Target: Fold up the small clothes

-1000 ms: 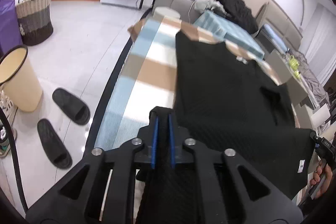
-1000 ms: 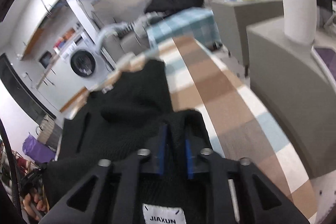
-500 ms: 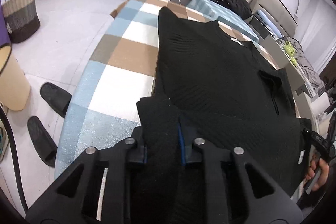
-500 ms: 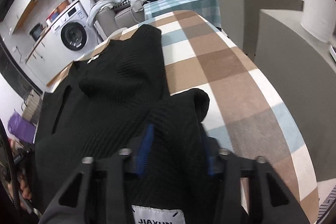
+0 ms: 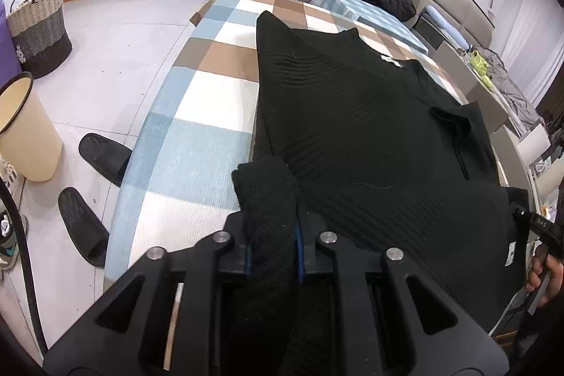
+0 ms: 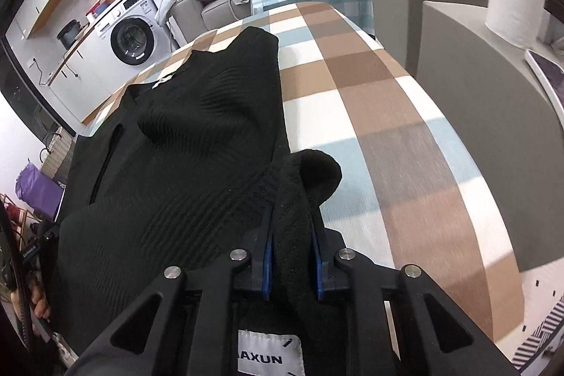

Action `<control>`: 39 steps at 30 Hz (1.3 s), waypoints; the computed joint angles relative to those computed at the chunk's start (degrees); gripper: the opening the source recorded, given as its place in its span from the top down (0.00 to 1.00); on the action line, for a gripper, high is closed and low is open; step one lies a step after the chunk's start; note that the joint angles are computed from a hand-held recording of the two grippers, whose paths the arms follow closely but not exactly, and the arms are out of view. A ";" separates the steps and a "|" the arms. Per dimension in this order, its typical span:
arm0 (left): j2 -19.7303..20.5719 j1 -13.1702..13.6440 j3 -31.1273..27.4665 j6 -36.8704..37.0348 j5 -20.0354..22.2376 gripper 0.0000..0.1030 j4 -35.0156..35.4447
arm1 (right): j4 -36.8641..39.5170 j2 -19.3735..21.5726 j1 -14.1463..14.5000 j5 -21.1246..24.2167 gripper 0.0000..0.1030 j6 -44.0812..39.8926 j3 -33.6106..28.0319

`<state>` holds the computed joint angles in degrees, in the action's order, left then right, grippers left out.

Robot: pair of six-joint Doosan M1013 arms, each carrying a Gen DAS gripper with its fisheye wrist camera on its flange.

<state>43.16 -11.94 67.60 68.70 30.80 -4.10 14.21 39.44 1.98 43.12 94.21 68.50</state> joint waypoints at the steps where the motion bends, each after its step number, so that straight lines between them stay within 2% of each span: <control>1: -0.25 0.07 0.36 0.09 -0.38 0.87 -0.35 | 0.02 -0.14 -0.03 -0.01 0.81 -0.35 0.20; 5: -0.74 0.23 0.65 -0.10 -0.79 0.87 -0.75 | -1.04 -0.07 0.06 0.29 0.81 0.71 -0.03; 9: -1.84 -0.15 1.72 -1.35 -1.33 0.87 1.94 | -2.78 -0.42 0.38 -0.17 0.79 1.54 0.19; 14: -3.02 -0.36 2.82 -2.56 -1.97 0.87 3.82 | -4.26 -0.90 0.41 -0.43 0.72 2.23 0.52; 18: -3.36 -0.56 3.15 -4.29 -1.84 0.85 5.80 | -4.04 -1.46 0.22 -1.52 0.58 2.49 1.26; 20: -3.59 -0.59 3.39 -4.81 -1.69 0.85 6.25 | -4.35 -1.87 0.23 -2.74 0.58 2.64 1.81; 23: -3.87 -0.68 3.55 -6.70 -1.18 0.79 8.25 | -4.05 -2.53 0.22 -4.55 0.51 2.37 2.53; 25: -4.27 -0.68 4.09 -9.04 -1.48 0.74 10.42 | -3.40 -2.97 0.18 -5.79 0.31 1.44 3.04; 27: -4.93 -0.74 5.00 -13.36 -1.90 0.70 14.11 | -3.16 -2.90 0.22 -5.87 0.30 1.09 3.02; 30: -6.16 -0.94 6.45 -20.74 -1.98 0.69 20.37 | -3.66 -1.55 0.49 -2.01 0.30 0.31 1.25; 31: -6.58 -0.93 6.92 -21.85 -2.41 0.68 21.13 | -3.96 -1.53 0.60 -2.03 0.30 0.41 1.21; 32: -7.05 -0.94 7.42 -22.71 -3.00 0.65 21.73 | -3.40 -1.76 0.60 -2.70 0.30 -0.06 1.54; 35: -7.54 -1.46 7.58 -26.71 -3.60 0.45 25.64 | -3.22 -2.75 0.79 -5.75 0.30 -0.33 2.40; 39: -6.23 -2.48 4.89 -23.25 -2.39 0.43 24.29 | -3.33 -4.14 1.15 -9.16 0.30 -1.58 3.27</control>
<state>36.93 -14.42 72.49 45.45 28.41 20.19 10.89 35.30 3.13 33.97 92.63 71.77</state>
